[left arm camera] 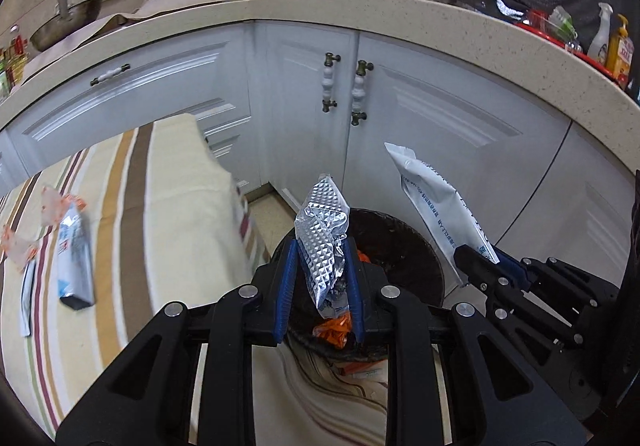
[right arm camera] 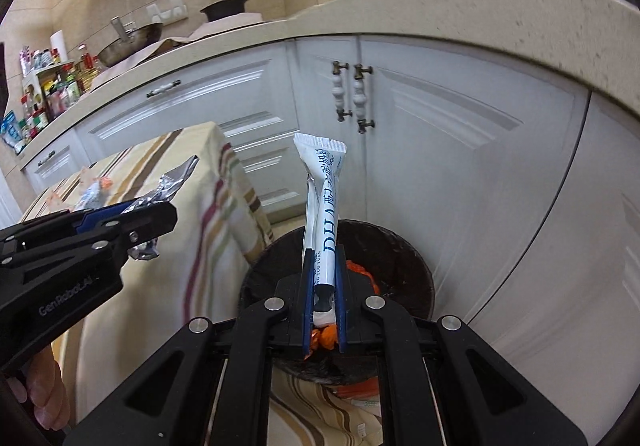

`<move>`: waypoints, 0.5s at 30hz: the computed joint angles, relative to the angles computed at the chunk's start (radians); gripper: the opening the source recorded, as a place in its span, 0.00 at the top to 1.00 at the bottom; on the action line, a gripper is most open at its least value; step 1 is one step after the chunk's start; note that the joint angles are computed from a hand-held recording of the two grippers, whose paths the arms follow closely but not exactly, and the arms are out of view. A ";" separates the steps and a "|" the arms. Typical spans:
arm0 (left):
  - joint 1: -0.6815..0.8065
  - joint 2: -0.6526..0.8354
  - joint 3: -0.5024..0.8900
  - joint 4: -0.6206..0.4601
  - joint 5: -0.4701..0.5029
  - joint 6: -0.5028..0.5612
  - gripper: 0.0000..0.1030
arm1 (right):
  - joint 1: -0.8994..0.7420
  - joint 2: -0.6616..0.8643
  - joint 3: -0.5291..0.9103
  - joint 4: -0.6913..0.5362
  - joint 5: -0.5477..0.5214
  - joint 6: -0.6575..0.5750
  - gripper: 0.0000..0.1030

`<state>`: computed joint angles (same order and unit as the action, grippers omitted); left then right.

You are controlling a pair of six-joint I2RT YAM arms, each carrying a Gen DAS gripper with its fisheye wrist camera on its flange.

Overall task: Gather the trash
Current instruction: 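Grasp the white DHA tube with the right tool, carry both items to the bin, release, then return both tools to the table and grasp the blue-white toothpaste tube with the right tool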

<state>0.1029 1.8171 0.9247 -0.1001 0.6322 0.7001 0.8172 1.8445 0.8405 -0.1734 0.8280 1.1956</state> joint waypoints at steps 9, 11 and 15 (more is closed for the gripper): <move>-0.084 0.026 -0.020 0.138 -0.091 -0.102 0.42 | -0.076 -0.018 -0.102 0.123 -0.012 0.003 0.57; -0.077 0.027 -0.011 0.132 -0.090 -0.105 0.39 | -0.066 -0.026 -0.100 0.103 0.001 0.020 0.55; -0.034 0.021 0.010 0.112 -0.062 -0.121 0.33 | -0.049 -0.031 -0.076 0.063 0.024 0.036 0.50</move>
